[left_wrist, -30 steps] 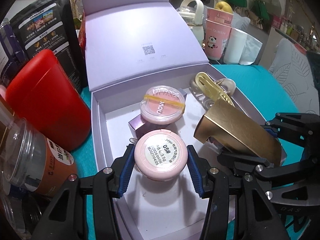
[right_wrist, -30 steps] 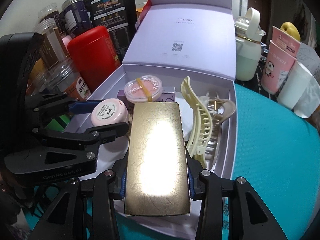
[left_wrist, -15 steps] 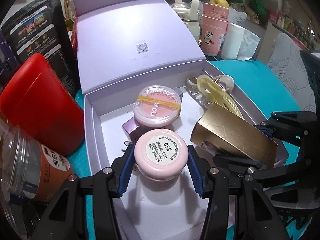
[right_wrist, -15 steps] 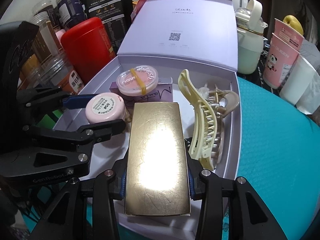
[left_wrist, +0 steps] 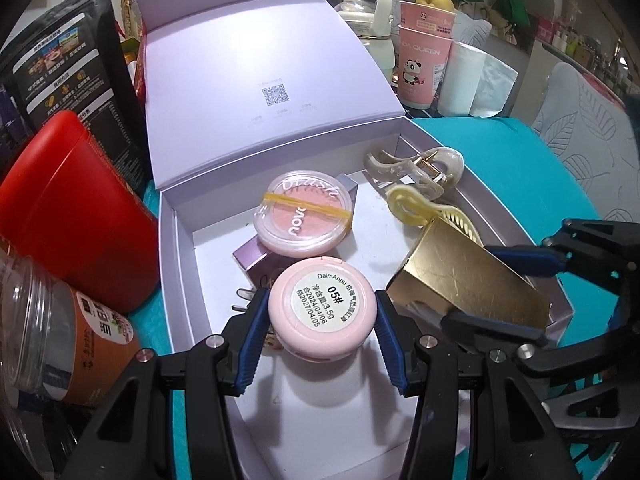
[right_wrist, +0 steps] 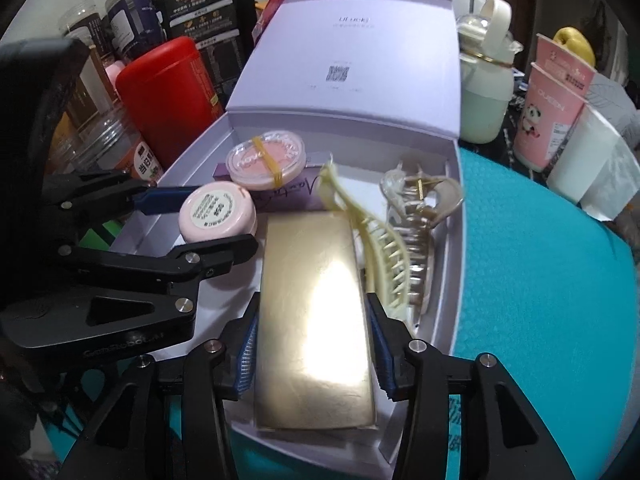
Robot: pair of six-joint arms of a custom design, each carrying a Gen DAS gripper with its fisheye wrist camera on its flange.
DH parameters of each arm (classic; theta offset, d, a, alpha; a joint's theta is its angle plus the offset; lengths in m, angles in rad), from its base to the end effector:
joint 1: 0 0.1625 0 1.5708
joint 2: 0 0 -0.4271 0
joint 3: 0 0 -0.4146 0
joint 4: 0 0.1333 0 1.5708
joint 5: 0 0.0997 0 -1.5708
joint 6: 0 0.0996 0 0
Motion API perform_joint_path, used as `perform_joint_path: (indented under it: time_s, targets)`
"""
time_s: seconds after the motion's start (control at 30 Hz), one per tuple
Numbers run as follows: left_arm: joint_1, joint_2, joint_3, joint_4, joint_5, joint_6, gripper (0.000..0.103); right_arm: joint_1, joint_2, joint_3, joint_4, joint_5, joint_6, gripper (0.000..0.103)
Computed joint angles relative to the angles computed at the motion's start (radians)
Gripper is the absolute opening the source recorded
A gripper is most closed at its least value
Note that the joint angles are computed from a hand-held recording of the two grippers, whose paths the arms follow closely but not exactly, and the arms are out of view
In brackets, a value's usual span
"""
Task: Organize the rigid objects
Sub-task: 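Lower the pink compact into the white box while the right gripper lowers the gold box into it, then open both grippers to release the pink compact and gold box in the box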
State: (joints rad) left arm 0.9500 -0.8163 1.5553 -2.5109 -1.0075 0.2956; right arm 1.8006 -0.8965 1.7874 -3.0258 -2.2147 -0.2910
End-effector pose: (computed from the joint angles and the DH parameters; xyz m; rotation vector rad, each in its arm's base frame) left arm -0.2633 -0.6888 0.1318 1.0789 2.3585 -0.3795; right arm 0.2206 -0.6202 0.1597 0.3945 -2.3832 0.6719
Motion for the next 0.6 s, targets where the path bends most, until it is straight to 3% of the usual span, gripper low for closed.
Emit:
perform_joint_path:
  time_s: [0.1,0.5,0.6]
  targets:
    - [-0.003,-0.011,0.017,-0.020,-0.009,-0.005,0.050,0.013,-0.008,0.011,-0.036,-0.025,0.001,0.057]
    - [-0.008,-0.011,0.038,-0.059,-0.012,-0.008,0.050,0.025,-0.046,0.060,-0.066,-0.054,0.025,0.057]
    - [-0.015,-0.006,0.044,-0.076,0.021,-0.005,0.050,0.023,-0.053,0.070,-0.073,-0.054,0.027,0.058]
